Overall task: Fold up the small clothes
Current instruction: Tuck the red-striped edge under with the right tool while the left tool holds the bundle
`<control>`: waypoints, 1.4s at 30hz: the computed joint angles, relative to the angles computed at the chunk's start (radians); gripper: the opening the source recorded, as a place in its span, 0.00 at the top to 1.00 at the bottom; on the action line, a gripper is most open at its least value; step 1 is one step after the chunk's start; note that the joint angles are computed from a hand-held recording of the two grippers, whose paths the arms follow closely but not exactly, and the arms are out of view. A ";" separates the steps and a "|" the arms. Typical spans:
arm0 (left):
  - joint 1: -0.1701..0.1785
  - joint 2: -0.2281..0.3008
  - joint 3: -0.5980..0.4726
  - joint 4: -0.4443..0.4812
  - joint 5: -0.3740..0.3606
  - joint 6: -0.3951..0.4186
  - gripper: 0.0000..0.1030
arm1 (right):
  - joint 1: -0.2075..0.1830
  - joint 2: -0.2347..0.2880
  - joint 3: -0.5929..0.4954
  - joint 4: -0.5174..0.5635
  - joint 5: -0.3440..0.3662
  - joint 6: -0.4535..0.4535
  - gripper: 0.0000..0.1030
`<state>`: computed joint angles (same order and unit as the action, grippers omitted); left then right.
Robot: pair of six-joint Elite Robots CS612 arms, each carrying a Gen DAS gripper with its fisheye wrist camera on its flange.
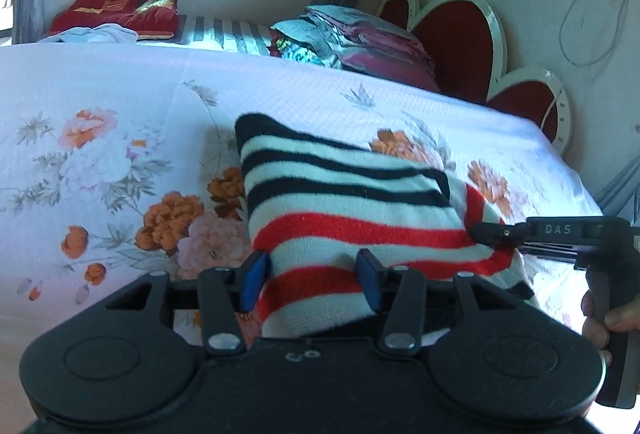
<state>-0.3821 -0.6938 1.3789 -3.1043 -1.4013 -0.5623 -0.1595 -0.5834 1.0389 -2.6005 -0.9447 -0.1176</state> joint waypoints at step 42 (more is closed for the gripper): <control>-0.011 -0.047 0.098 -0.053 0.014 -0.112 0.41 | -0.041 -0.079 0.137 0.022 0.109 0.011 0.77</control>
